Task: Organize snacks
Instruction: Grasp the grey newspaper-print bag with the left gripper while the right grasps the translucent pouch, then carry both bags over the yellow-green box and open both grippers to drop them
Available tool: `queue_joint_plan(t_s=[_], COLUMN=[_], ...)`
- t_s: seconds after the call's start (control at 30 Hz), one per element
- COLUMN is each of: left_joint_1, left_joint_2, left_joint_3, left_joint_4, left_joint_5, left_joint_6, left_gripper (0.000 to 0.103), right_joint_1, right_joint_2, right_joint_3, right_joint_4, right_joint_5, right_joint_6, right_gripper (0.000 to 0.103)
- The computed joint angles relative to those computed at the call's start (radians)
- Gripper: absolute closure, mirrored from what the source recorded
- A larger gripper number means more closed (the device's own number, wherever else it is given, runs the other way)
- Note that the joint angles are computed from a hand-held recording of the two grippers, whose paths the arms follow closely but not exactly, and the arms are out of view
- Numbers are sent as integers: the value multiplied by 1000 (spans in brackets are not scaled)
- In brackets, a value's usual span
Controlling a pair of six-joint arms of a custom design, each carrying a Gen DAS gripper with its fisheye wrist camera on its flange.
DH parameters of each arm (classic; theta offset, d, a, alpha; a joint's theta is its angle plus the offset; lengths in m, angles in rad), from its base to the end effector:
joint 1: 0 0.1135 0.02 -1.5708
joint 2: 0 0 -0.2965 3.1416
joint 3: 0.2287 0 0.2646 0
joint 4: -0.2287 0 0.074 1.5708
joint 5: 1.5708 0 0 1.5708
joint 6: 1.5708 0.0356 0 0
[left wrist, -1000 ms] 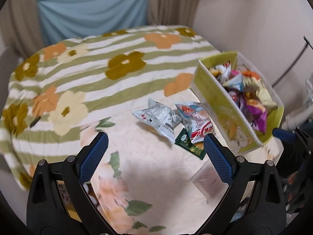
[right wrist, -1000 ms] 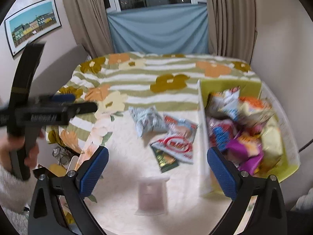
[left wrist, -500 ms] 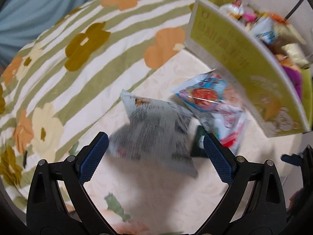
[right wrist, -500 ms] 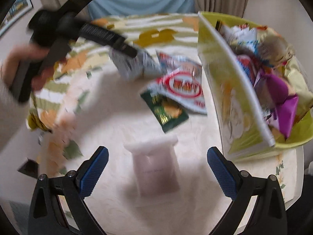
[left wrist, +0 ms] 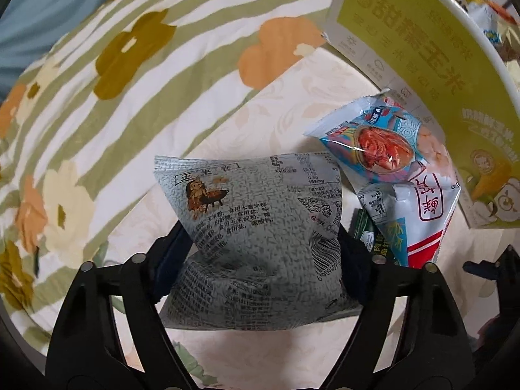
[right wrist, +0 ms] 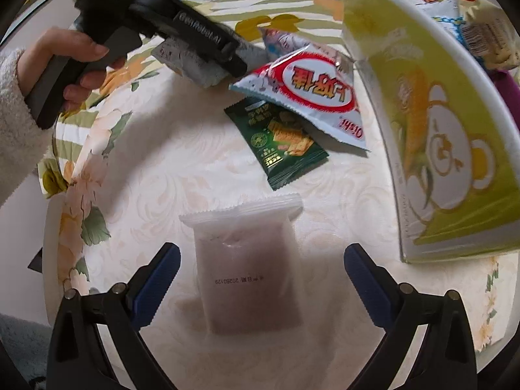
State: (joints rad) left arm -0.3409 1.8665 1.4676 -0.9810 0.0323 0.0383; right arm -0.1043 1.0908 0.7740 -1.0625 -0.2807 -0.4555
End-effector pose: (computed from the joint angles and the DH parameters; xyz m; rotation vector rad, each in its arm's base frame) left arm 0.3653 -0.1308 0.2447 0.5617 2.9026 -0.0899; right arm 0.1674 -0.0076 0.2470 -0.5387 2.8138 0.3130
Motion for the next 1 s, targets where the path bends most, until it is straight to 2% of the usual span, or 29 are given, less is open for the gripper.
queue_joint_plan(t_s=[0.03, 0.1, 0.23, 0.37, 0.47, 0.5, 0.6, 0.67, 0.83, 1.0], left_joint_1=[3, 9, 29, 51, 56, 56, 53, 54, 57, 50], left_joint_2=[-9, -31, -86, -163, -208, -223, -263, -293, -380, -477], left_joint_3=[-7, -32, -97, -170, -216, -227, -259, -275, -298, -292], left_joint_4=[2, 4, 17, 30, 40, 38, 37, 31, -4, -53], left_joint_5=[4, 2, 9, 24, 19, 19, 10, 8, -5, -27], left_joint_6=[-5, -15, -34, -59, -71, -77, -90, -97, -116, -134], left_gripper=[36, 35, 36, 36, 36, 36, 36, 36, 36, 36], right_joint_1=[9, 18, 18, 54, 78, 92, 134, 165, 149, 195], right_joint_2=[-3, -6, 2, -3, 2, -6, -33, -46, -49, -73], right_joint_3=[-9, -19, -28, -47, -59, -67, -75, -76, -39, 26], right_joint_4=[9, 16, 17, 32, 38, 46, 53, 55, 28, -9], right_joint_5=[4, 12, 17, 51, 62, 75, 86, 107, 80, 70], right_joint_6=[-1, -14, -35, -37, -36, -35, -31, -9, 17, 99], right_gripper=[3, 3, 12, 12, 29, 29, 43, 44, 45, 45])
